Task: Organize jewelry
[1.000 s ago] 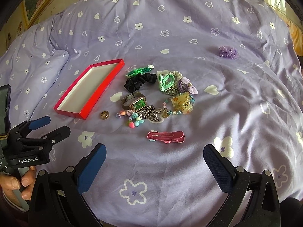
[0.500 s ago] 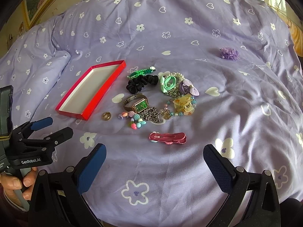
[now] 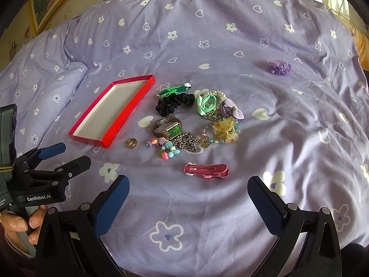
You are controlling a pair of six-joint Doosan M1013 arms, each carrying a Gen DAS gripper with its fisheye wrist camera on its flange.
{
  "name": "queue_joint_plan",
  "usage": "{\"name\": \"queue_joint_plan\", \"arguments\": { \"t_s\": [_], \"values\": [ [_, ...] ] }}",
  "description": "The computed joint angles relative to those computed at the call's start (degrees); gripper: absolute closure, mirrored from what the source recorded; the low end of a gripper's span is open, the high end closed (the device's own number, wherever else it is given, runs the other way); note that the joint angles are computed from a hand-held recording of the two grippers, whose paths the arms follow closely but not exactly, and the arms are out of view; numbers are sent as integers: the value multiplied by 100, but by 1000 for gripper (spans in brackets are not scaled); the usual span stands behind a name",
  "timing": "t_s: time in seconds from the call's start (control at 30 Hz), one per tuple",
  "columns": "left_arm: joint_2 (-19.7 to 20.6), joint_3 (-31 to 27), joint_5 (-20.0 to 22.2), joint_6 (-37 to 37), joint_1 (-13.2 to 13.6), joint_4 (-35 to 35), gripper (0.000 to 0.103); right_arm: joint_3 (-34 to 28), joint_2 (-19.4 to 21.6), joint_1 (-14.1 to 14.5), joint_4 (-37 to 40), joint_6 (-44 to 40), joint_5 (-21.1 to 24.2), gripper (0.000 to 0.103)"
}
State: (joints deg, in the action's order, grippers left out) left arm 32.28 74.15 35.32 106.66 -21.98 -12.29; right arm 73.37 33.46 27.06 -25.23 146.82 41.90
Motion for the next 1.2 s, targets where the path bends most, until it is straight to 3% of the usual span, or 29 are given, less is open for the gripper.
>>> {"name": "queue_joint_plan", "arguments": {
  "t_s": [0.63, 0.97, 1.2],
  "values": [
    [68, -121, 133, 14, 19, -55, 1, -32, 22, -27, 57, -47, -34, 0],
    [429, -686, 408, 83, 53, -257, 4, -25, 62, -175, -122, 134, -81, 2],
    [945, -1518, 919, -45, 77, -430, 14, -167, 195, -379, 25, 17, -113, 17]
  ]
}}
